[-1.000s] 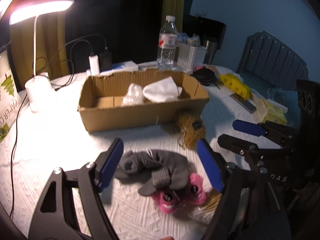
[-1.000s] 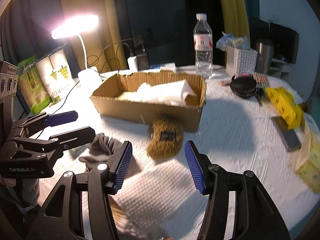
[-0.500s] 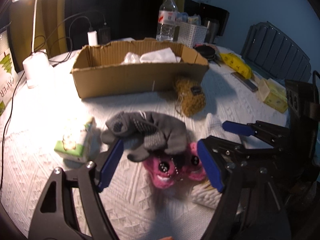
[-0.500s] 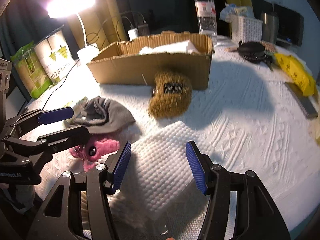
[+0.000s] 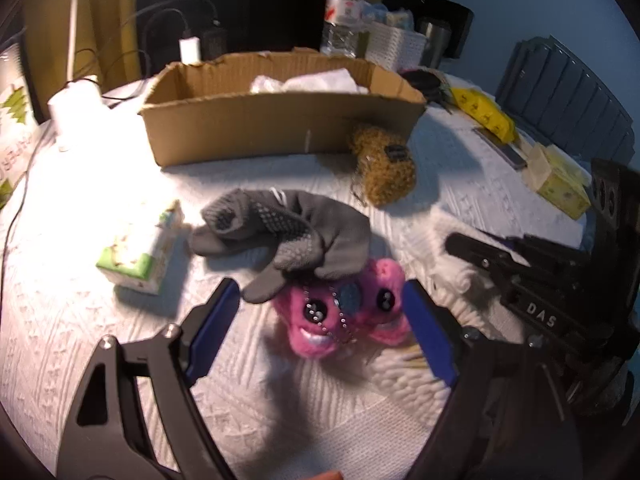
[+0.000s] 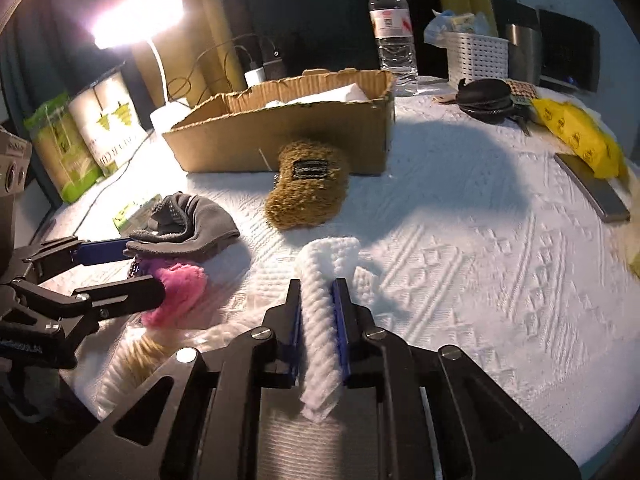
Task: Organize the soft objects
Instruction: 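Grasp the folded white towel with the right gripper while the left gripper approaches the pink plush, then grasp and lift the pink plush toy with the left gripper while the right gripper holds the towel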
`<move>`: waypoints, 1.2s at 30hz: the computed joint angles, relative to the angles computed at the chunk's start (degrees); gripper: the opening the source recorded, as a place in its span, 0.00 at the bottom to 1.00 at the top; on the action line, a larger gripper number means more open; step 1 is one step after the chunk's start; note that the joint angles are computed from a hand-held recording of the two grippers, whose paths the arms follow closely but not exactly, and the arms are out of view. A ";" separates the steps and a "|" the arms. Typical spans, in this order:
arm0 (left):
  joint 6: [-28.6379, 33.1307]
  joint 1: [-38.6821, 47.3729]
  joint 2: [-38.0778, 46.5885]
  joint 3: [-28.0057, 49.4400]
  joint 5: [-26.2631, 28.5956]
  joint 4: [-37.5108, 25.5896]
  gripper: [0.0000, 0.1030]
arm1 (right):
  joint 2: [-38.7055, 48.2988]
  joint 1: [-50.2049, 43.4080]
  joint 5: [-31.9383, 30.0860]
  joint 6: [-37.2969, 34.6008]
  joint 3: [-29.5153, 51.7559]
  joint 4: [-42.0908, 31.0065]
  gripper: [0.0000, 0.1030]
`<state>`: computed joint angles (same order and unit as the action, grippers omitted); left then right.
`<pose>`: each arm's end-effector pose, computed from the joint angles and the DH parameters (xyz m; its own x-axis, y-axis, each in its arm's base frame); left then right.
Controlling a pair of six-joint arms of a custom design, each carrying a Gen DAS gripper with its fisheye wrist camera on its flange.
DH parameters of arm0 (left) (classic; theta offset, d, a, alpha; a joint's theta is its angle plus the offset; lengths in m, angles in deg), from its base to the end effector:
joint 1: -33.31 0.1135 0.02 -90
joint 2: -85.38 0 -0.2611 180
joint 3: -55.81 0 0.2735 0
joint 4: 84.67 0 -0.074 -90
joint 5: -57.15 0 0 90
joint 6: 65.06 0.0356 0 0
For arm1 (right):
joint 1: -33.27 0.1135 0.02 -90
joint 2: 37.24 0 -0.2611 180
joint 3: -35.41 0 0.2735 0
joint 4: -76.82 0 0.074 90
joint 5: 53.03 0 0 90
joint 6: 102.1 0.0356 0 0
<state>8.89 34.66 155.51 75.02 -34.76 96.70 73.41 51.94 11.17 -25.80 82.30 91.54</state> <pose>0.1747 0.0053 0.0634 -0.7186 -0.2933 -0.6305 -0.2537 0.9548 -0.1550 0.2816 0.1115 0.0324 -0.5628 -0.4152 -0.7147 -0.7121 0.6827 0.1641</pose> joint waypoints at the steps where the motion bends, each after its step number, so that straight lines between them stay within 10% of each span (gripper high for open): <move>1: -0.59 -0.26 -2.35 -0.62 -0.73 -1.07 0.82 | 0.03 -0.74 -0.57 0.09 -0.25 0.51 0.14; 7: -1.81 -4.62 -13.89 -3.24 -4.11 -5.99 0.82 | 0.10 -5.64 -4.31 0.90 -0.55 1.72 0.14; 22: -2.27 -3.17 15.86 5.93 -3.07 4.91 0.81 | -0.43 -9.65 -10.40 -0.55 -1.87 3.07 0.14; 36: 1.70 -2.80 2.35 -0.05 1.03 1.40 0.69 | -2.18 -9.27 -9.41 0.91 -2.07 3.30 0.14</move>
<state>10.59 31.86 157.87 74.97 -33.72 98.10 71.23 42.67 1.76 -24.89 80.23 94.84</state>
